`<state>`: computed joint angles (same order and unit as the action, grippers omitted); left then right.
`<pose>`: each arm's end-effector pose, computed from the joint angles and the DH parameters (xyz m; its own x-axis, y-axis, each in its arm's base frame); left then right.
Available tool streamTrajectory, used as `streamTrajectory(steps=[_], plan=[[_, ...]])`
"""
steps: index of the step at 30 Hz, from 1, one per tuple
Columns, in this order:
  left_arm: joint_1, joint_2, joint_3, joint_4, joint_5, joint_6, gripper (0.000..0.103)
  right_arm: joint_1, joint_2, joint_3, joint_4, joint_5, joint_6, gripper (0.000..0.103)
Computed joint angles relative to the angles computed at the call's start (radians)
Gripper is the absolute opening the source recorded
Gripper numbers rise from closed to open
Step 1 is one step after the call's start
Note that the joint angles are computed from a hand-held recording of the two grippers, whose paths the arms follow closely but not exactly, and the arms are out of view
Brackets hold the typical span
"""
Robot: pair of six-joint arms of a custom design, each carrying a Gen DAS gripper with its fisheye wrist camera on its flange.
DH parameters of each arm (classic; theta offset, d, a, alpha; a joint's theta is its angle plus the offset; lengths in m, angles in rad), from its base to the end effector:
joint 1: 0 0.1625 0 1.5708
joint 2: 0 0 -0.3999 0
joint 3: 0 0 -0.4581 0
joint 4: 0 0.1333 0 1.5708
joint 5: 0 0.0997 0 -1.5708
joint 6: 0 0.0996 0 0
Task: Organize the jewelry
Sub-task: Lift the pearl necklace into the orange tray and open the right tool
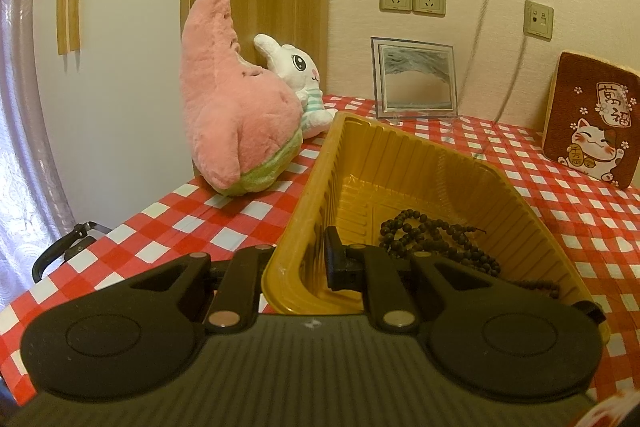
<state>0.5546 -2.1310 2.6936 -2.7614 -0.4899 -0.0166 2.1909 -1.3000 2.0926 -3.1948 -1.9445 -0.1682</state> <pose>-0.1243 -0.3372 0.2776 -0.6998 0.1199 -0.7042 0.6764 0.4282 -0.5993 0.4068 -0.4029 0.2328 -0.8359 -0.4088 0.3662 -0.5391 0.4868 -0.6873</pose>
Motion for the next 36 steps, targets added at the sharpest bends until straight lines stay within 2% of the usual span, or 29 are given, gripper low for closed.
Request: streamTrajectory(steps=[8,19,21,25,30,33,36], plan=[[0.007,-0.002,-0.001,0.002,-0.008,-0.003,0.012,-0.020,0.040,-0.008,0.065,0.032,0.032,0.002],[0.021,0.015,-0.008,-0.012,-0.019,0.012,0.012,-0.043,-0.019,0.056,0.172,-0.045,0.117,0.006],[0.029,0.028,-0.012,-0.027,-0.025,0.025,0.012,-0.049,-0.028,0.072,0.188,-0.062,0.135,0.010],[0.038,0.037,-0.017,-0.038,-0.033,0.035,0.012,-0.060,-0.048,0.106,0.208,-0.103,0.166,0.033],[0.053,0.044,-0.021,-0.045,-0.045,0.041,0.013,-0.060,-0.068,0.135,0.231,-0.160,0.177,0.039],[0.066,0.043,-0.025,-0.038,-0.057,0.032,0.013,-0.056,-0.069,0.143,0.248,-0.205,0.189,0.046],[0.083,0.032,-0.030,-0.013,-0.076,0.010,0.013,-0.057,-0.076,0.155,0.256,-0.219,0.213,0.053]])
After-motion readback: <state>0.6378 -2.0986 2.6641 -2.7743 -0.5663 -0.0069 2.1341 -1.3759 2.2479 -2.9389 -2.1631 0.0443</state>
